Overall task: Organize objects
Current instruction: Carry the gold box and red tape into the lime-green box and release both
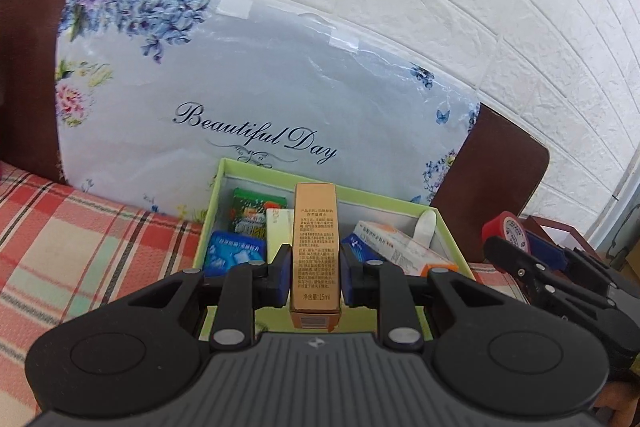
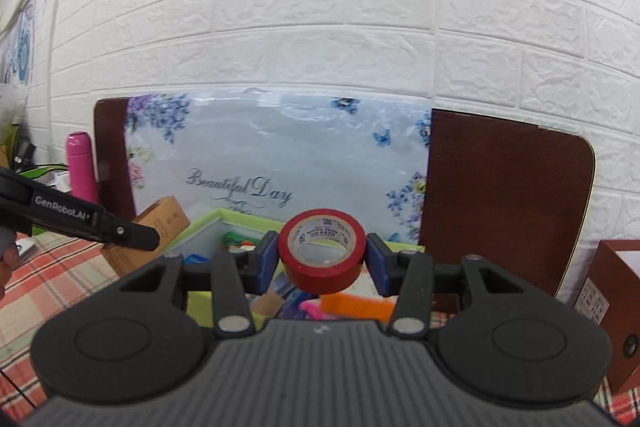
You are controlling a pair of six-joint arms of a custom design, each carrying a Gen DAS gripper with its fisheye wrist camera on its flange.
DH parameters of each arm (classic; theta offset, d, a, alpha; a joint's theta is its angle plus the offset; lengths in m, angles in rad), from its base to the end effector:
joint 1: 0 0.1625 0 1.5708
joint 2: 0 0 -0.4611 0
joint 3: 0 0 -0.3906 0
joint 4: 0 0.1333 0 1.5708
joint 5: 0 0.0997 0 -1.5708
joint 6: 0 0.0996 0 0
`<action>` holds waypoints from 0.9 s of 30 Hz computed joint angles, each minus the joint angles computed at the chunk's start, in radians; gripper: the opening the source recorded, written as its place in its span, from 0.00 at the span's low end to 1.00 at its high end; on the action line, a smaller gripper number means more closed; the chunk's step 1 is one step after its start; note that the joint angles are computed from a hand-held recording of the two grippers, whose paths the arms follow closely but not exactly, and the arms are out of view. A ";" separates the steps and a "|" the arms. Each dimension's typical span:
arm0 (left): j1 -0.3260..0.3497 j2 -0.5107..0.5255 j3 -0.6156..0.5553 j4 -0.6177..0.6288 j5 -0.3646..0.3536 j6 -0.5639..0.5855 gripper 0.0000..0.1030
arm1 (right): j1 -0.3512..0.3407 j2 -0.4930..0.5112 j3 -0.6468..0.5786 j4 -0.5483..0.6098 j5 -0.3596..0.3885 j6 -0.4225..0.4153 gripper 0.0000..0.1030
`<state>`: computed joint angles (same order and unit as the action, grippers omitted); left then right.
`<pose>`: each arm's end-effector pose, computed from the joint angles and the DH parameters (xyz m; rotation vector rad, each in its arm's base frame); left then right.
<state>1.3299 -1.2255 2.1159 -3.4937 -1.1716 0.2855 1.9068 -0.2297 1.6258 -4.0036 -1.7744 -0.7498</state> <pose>0.0402 -0.5574 0.3313 0.3590 2.3936 -1.3536 0.3217 -0.5778 -0.0810 1.1350 -2.1553 1.3064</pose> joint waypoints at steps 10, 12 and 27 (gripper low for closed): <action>0.009 0.140 -0.144 0.022 -0.043 0.018 0.43 | -0.022 0.061 -0.190 0.182 -0.004 -0.036 0.67; 0.011 0.137 -0.137 0.047 -0.011 -0.002 0.73 | -0.022 0.065 -0.198 0.231 -0.031 -0.041 0.86; -0.024 -0.004 0.079 -0.018 0.115 -0.094 0.76 | -0.013 0.007 0.041 -0.031 -0.043 -0.056 1.00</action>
